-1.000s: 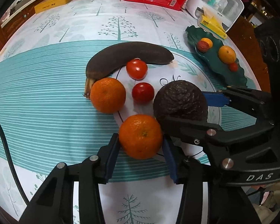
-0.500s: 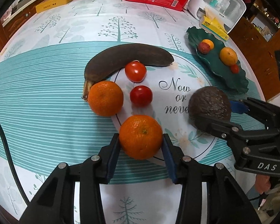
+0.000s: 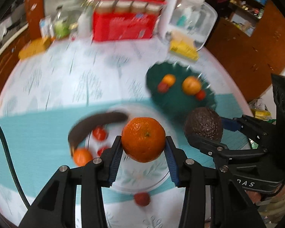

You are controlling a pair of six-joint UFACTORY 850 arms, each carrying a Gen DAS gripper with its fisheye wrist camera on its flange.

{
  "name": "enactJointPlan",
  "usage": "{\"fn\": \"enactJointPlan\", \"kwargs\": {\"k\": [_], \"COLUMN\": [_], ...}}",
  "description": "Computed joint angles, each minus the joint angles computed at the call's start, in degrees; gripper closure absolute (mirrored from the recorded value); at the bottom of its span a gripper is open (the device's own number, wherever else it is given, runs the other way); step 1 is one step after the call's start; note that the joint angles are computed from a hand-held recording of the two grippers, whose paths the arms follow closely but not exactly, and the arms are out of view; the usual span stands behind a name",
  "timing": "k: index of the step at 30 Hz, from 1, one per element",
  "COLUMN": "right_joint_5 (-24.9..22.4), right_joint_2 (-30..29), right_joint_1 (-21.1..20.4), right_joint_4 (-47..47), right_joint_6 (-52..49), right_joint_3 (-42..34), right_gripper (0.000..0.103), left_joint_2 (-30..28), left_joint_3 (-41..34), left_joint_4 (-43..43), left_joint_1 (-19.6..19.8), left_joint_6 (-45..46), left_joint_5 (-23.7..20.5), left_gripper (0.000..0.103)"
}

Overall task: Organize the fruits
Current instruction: 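Lower the tangerine and avocado onto the green plate, opening both tools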

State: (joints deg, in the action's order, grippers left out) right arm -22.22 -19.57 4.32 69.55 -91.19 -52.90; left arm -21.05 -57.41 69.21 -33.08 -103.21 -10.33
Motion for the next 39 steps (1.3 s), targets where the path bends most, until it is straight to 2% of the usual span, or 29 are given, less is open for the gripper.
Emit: {"fn": "enactJointPlan", "kwargs": {"k": [9, 13, 17, 20, 23, 27, 31, 39], "right_joint_5": [1.25, 3.72, 6.98, 9.76, 11.06, 10.31, 9.0, 7.39], "right_joint_2": [3.37, 1.42, -3.4, -7.97, -12.95, -18.63, -22.45, -27.81], "right_joint_1": [-4.47, -5.36, -6.0, -6.27, -6.69, -6.85, -6.85, -6.28], "right_joint_4": [4.57, 6.73, 4.25, -0.87, -13.51, -27.3, -30.2, -38.03], "right_joint_6": [-0.24, -0.34, 4.94, 11.63, 25.89, 41.65, 45.46, 54.11], "right_joint_3": [-6.03, -10.12, -15.52, -19.56, -23.76, -28.24, -30.73, -35.21], "right_gripper": [0.04, 0.04, 0.04, 0.04, 0.04, 0.04, 0.04, 0.04], "left_joint_2": [-3.67, -8.16, -13.71, -18.56, -23.71, -29.79, -34.84, -43.23], "left_joint_3": [-13.91, -20.69, -27.45, -32.51, -37.85, -44.13, -49.23, -58.6], "left_joint_4": [-13.23, -19.94, -28.47, -34.56, -40.08, -45.58, -51.74, -62.79], "left_joint_1": [0.19, 0.26, 0.98, 1.94, 3.07, 4.37, 5.47, 6.39], "left_joint_6": [22.13, 30.8, 39.41, 44.87, 49.59, 53.94, 58.08, 67.42], "left_joint_5": [-3.82, -4.97, -6.17, -7.64, -9.17, -11.06, -11.71, -15.68], "left_gripper": [0.061, 0.06, 0.06, 0.06, 0.06, 0.06, 0.06, 0.06]}}
